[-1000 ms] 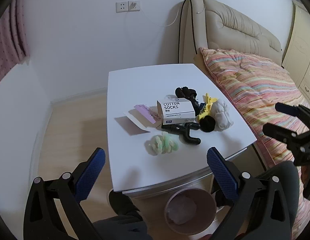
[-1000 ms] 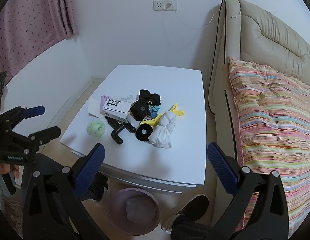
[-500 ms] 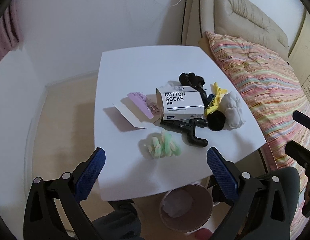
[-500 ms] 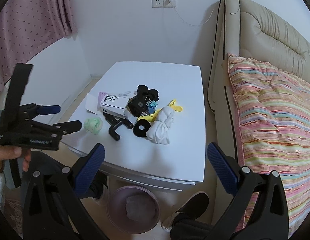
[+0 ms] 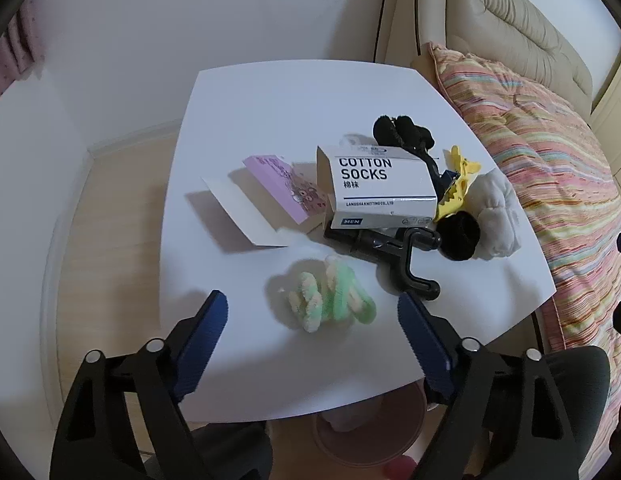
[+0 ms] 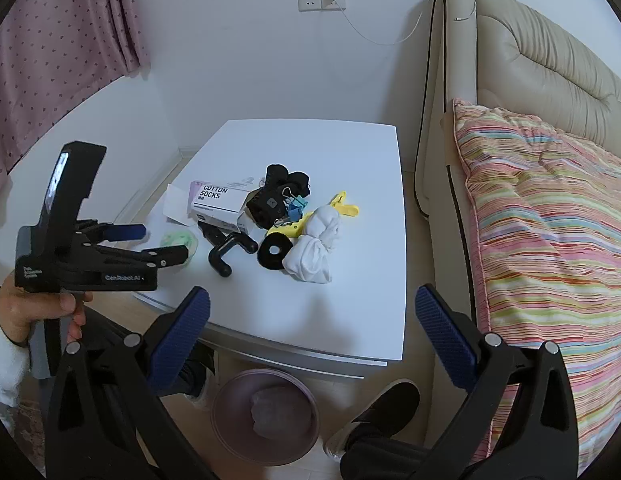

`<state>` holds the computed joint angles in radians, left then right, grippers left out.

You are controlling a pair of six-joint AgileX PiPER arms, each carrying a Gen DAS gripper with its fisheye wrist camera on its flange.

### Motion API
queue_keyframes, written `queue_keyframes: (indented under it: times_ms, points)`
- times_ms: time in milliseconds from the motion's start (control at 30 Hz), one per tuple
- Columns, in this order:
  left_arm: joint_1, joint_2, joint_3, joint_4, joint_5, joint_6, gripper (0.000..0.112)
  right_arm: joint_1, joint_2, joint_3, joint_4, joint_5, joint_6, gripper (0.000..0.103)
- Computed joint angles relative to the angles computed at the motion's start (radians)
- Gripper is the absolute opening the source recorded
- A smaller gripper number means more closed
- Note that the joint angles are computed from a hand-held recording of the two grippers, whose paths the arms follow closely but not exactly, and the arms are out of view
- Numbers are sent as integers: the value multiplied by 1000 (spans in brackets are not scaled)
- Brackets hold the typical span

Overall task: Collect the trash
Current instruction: 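Grasp the green-white fuzzy ball with the left gripper while the right gripper grasps the white sock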

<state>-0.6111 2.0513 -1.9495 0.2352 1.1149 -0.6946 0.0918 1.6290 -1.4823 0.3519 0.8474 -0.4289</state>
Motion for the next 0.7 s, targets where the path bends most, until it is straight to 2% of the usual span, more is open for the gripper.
queue_keyframes:
  times_ms: [100,233,333,467,700]
  points:
    - [5,7,1,-18,-7,13,66,-2,2,3,3,-1,-2,100]
    - [8,7,16,-31,-22,26,40,-4,8,-1,4,1,-2,100]
    - [8,-5,43,-36,-50,37,27,-5,12,-5,6,1,-3,100]
    - [1,-34,86,-22,-89,34,21,-6,16,-9,13,2,-10,100]
    - [-28,-114,170,50,-149,21,20,-11,34,-38,25,14,-5,100]
